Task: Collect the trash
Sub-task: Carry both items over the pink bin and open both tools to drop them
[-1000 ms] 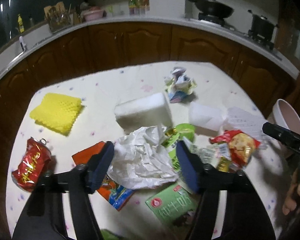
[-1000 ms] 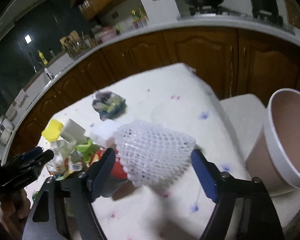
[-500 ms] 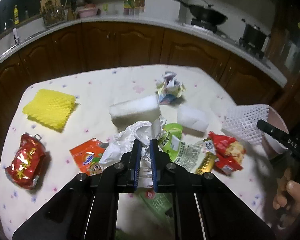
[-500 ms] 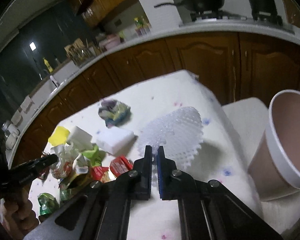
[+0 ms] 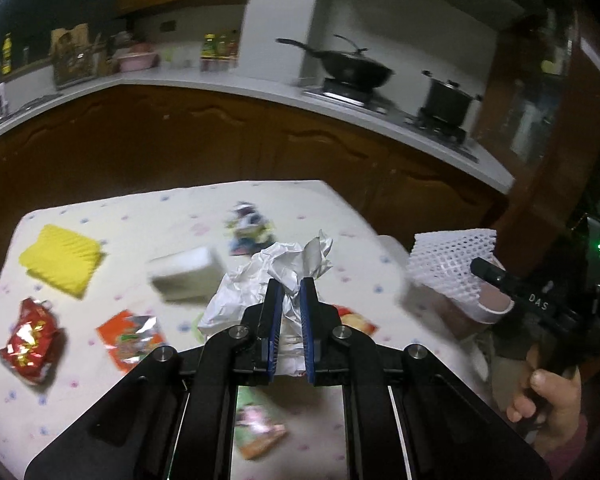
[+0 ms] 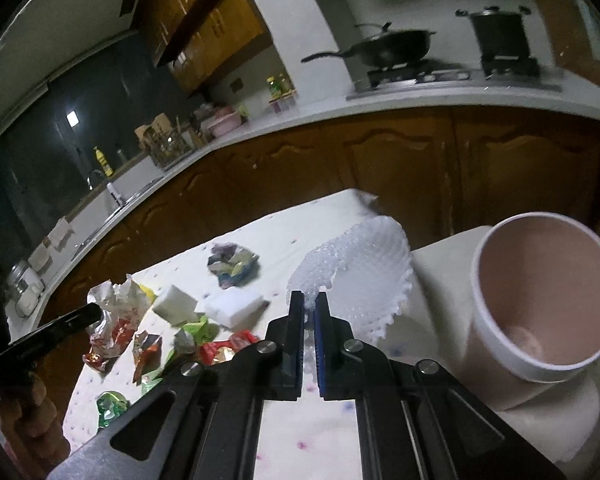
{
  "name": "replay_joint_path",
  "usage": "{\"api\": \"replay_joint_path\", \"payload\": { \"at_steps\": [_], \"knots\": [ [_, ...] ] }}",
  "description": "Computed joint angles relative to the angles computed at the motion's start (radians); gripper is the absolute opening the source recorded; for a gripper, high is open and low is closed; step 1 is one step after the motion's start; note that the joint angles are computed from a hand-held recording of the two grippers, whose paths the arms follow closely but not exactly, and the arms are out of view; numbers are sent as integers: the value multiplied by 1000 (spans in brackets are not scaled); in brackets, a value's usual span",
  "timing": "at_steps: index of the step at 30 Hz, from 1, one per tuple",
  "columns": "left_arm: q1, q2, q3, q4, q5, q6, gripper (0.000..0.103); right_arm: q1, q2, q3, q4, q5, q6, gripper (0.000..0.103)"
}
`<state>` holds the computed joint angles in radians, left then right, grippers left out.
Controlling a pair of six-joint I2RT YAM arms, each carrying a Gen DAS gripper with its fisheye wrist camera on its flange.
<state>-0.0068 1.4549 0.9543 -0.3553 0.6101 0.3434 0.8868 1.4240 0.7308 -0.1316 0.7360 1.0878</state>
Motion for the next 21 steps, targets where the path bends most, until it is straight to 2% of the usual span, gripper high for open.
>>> {"api": "replay_joint_path", "payload": {
  "at_steps": [5, 12, 17, 21],
  "knots": [
    [-117, -42, -31, 13, -7, -53, 8, 39, -130, -64, -138, 76, 101, 4],
    [-316, -73, -58, 73, -58, -143, 8, 99, -346, -149, -431, 178, 312, 4],
    [-450, -31, -24, 104, -82, -215, 8, 122, -472, -188, -624, 214, 440, 4],
    [-562, 32, 15, 148, -113, -265, 8, 129, -555, -222, -714, 223, 501, 4]
  ]
}}
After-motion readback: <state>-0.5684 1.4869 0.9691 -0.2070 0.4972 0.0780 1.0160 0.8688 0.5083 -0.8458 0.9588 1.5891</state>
